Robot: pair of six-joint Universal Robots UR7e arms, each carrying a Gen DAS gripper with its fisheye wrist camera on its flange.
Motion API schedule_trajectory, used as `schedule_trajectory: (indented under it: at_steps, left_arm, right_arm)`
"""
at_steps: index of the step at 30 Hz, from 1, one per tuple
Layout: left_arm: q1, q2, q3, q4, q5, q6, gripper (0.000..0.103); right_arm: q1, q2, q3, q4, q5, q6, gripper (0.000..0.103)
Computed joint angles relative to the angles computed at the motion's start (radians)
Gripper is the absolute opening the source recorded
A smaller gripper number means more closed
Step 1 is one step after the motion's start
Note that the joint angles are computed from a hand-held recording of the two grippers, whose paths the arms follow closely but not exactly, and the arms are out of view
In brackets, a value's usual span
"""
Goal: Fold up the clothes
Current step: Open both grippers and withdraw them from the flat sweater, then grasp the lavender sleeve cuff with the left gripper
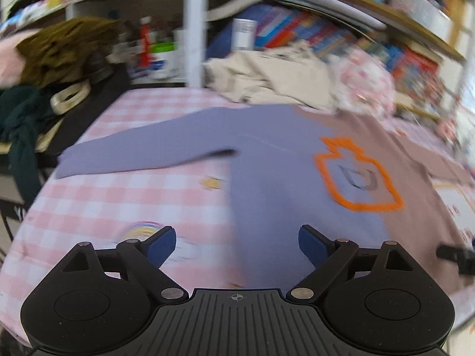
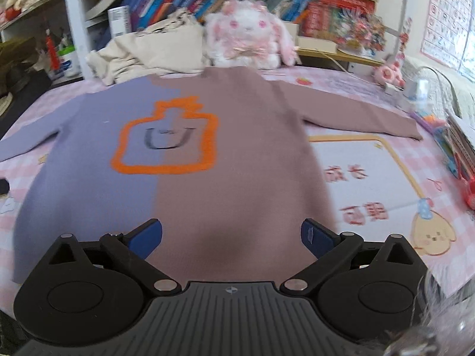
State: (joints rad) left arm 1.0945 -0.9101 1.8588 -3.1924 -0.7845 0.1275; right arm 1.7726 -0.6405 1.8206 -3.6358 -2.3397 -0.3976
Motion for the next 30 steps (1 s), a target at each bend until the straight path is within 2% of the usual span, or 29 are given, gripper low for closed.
schedule_trajectory:
  at_steps: [4, 10, 17, 23, 26, 27, 28, 30]
  left_arm:
    - [0.064, -0.024, -0.033, -0.019, -0.028, 0.055, 0.092]
    - [0.142, -0.019, -0.125, -0.018, -0.021, 0.151, 0.09]
    - [0.23, 0.02, -0.262, -0.027, -0.046, 0.101, 0.087]
    - [0.274, 0.059, -0.349, -0.035, -0.063, 0.076, 0.085]
    - [0.293, 0.07, -0.381, -0.003, -0.074, 0.001, 0.074]
    - [0.299, 0.074, -0.391, 0.009, -0.078, -0.024, 0.067]
    - [0.306, 0.078, -0.402, 0.02, -0.082, -0.049, 0.065]
    - [0.312, 0.076, -0.407, 0.042, -0.123, -0.095, 0.056]
  right_arm:
    - [0.042, 0.074, -0.062, 0.003, -0.028, 0.008, 0.101]
    - [0.088, 0.147, -0.14, 0.028, -0.068, 0.026, 0.101]
    - [0.112, 0.189, -0.201, 0.036, -0.137, 0.039, 0.101]
    - [0.124, 0.202, -0.218, 0.043, -0.182, 0.037, 0.101]
    - [0.126, 0.203, -0.218, 0.046, -0.195, 0.035, 0.101]
    - [0.127, 0.204, -0.218, 0.047, -0.199, 0.034, 0.101]
    - [0.128, 0.204, -0.218, 0.047, -0.203, 0.034, 0.101]
    - [0.129, 0.205, -0.218, 0.049, -0.212, 0.033, 0.101]
